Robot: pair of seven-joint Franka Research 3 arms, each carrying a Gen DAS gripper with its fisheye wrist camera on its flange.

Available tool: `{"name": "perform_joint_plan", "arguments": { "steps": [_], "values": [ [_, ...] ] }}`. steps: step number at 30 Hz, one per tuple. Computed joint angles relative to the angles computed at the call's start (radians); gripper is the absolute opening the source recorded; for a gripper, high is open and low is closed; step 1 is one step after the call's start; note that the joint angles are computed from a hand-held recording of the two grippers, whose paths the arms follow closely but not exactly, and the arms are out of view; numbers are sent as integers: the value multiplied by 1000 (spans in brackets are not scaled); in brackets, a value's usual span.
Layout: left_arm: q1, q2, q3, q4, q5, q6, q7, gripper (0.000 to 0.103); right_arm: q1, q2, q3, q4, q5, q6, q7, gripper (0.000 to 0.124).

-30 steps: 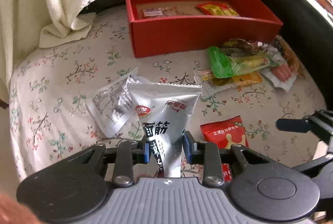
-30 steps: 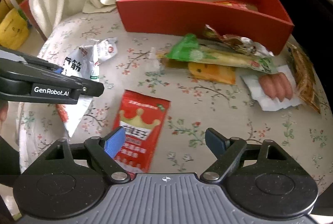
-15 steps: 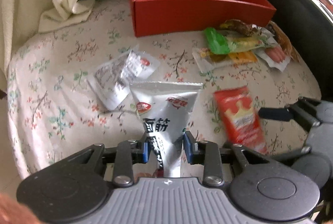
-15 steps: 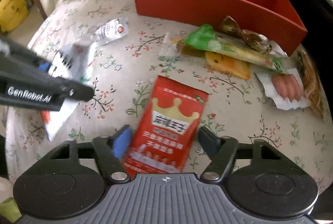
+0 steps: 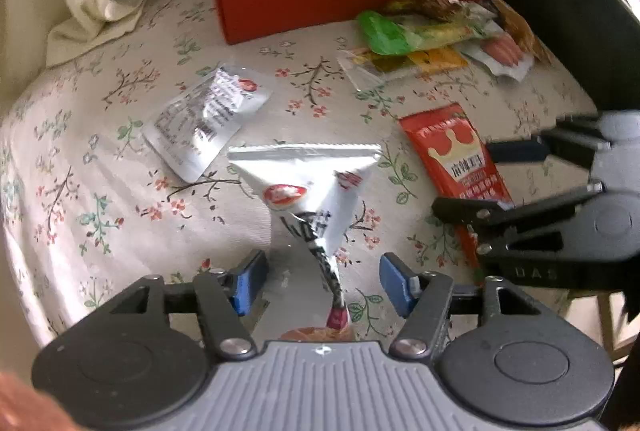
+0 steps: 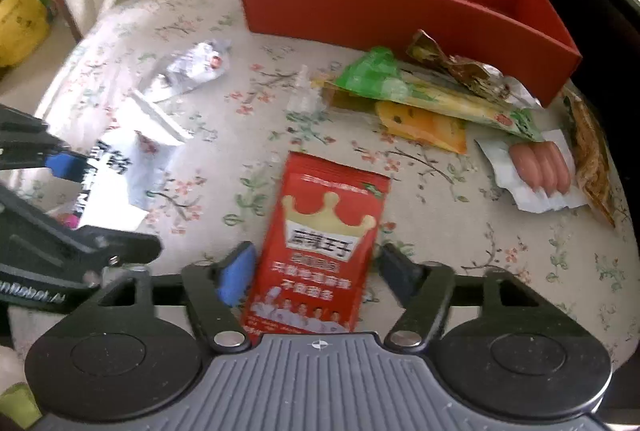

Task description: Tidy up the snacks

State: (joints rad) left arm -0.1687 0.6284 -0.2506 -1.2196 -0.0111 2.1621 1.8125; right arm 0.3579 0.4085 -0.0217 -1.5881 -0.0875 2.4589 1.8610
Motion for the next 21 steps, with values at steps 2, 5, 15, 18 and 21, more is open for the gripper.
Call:
{"name": "perform_joint_plan", "arguments": {
  "steps": [2,5,15,18,21],
  "values": [
    [-3,-6,2,-13,7,13,1,57,-12,-1,6,-5,26,6,-5,81],
    [-13,-24,18,-41,32,48,-30,34,-6,-14,1,-24,9,19,-7,72],
    [15,-25,-7,-32,-13,95,-67,18,-40,-30,21,-32,103,68,-53,55],
    [8,-11,-6,-3,-15,96,-78,17,-44,-29,19,-29,117,87,-51,55],
    [9,1,-11,17,-25,99,-76,16,-48,-26,17,-24,129,104,-46,55]
  ]
}}
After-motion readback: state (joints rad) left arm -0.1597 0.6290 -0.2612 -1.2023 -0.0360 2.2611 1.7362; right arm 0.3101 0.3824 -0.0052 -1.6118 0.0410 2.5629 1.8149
